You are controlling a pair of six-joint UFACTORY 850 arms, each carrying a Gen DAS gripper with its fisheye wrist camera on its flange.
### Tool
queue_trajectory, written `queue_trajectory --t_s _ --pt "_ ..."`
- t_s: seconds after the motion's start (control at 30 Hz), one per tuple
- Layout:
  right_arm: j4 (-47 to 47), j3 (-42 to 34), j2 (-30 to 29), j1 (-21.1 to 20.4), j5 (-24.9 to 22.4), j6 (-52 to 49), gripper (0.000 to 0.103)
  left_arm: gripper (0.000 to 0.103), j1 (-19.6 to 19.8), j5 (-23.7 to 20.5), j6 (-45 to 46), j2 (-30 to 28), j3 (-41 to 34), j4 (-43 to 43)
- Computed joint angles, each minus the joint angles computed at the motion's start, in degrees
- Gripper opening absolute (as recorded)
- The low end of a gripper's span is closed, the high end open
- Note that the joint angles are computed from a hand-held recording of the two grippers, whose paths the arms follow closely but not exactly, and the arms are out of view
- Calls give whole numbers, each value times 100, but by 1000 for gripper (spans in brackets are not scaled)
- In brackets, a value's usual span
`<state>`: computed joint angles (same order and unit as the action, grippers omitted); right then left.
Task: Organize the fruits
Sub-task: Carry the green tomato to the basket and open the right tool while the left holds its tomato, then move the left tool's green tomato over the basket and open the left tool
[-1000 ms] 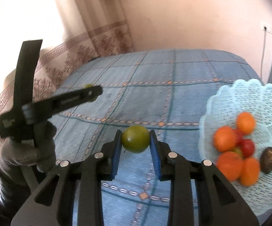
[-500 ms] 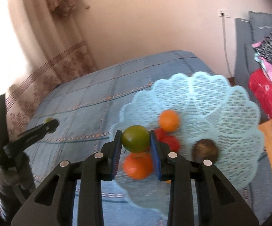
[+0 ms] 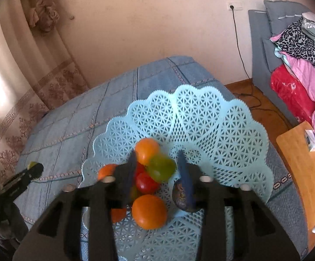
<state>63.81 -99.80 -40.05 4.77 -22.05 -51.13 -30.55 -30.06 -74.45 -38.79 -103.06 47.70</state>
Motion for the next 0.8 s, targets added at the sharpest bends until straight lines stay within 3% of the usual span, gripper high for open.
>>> queue_trajectory --t_s 0.5,0.8 --pt "2546 853 580 -309 -159 -2232 52 33 -190 -298 841 -440 -729 -567" --pt "3226 1055 831 -425 35 -2933 59 33 -381 -625 2161 -1216 -2083 -1516"
